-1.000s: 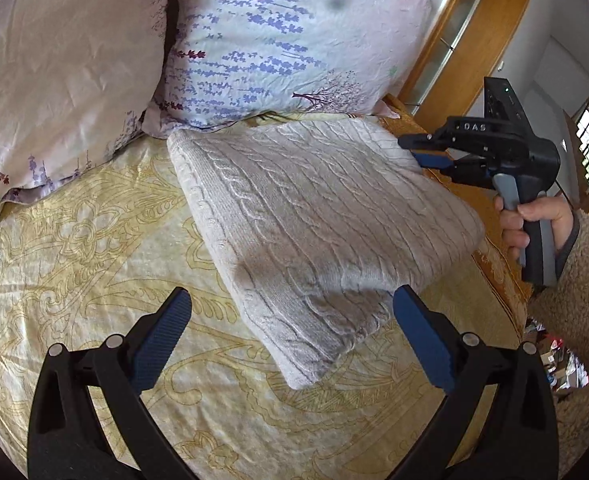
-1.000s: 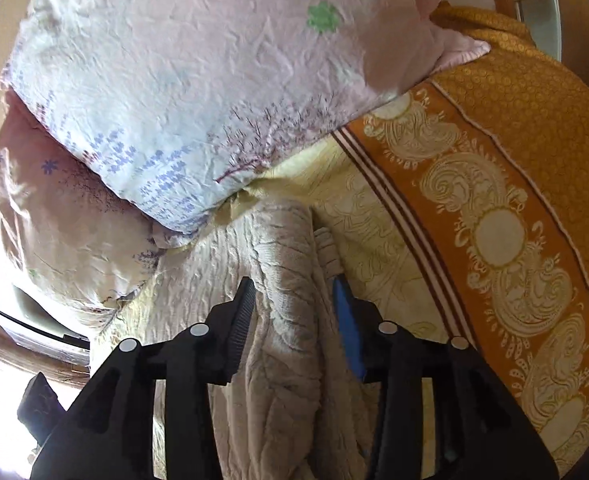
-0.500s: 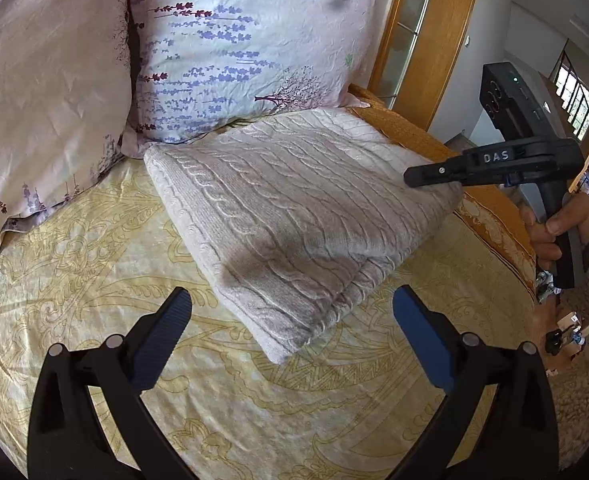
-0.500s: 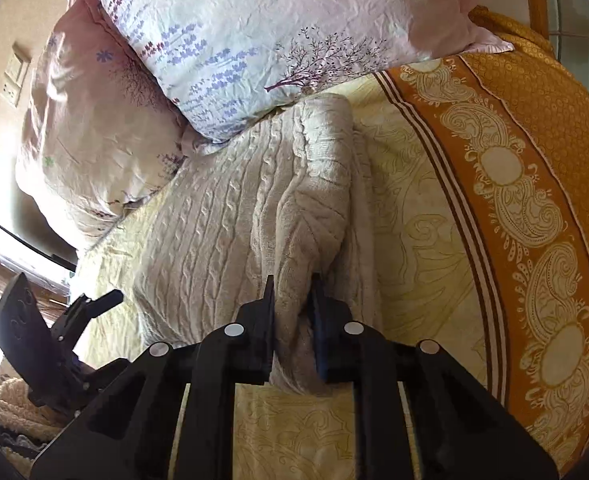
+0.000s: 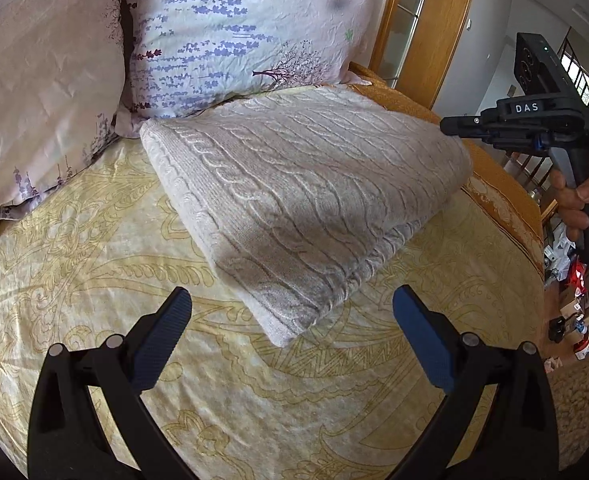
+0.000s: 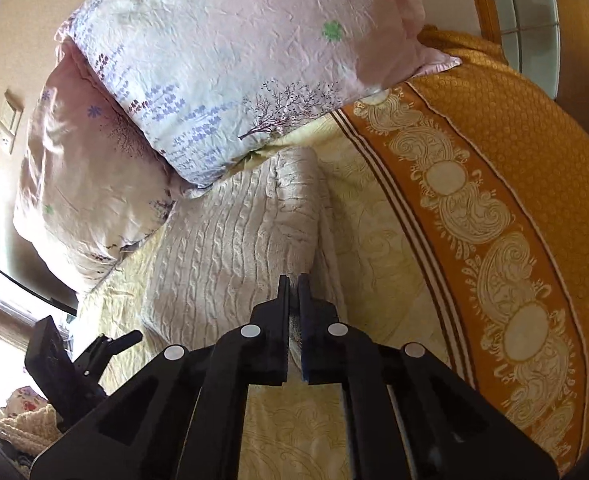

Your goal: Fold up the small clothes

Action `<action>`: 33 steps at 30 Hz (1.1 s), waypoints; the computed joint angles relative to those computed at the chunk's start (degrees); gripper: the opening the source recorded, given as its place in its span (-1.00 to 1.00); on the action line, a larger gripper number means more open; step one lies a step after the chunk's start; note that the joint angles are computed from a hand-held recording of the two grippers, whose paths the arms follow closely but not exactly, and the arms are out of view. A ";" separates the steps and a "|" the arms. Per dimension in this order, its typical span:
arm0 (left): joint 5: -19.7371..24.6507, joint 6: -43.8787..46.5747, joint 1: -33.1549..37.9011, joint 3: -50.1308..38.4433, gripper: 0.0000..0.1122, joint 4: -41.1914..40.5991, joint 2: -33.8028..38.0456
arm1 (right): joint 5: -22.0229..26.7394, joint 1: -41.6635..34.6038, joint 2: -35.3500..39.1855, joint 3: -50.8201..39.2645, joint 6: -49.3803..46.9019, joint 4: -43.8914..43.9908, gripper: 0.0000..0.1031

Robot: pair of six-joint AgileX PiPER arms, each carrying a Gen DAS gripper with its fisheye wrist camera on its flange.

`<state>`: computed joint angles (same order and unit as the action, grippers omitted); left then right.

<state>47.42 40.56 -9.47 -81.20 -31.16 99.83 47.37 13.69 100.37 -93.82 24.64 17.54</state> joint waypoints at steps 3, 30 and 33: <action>-0.56 -0.98 -0.40 -0.48 0.79 1.85 0.62 | 0.37 -0.05 -0.37 -0.20 0.00 -0.78 -0.43; -22.48 4.54 -7.37 12.13 -0.56 12.46 -5.66 | 4.44 0.90 3.49 -1.22 -3.10 3.38 -0.67; -17.86 6.15 -5.51 9.82 -0.68 9.16 -4.92 | 2.73 1.65 2.73 -0.95 -2.27 1.99 -0.71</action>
<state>29.56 46.71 -14.98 -71.38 -22.00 94.91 50.10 15.33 103.11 -94.77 22.37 19.53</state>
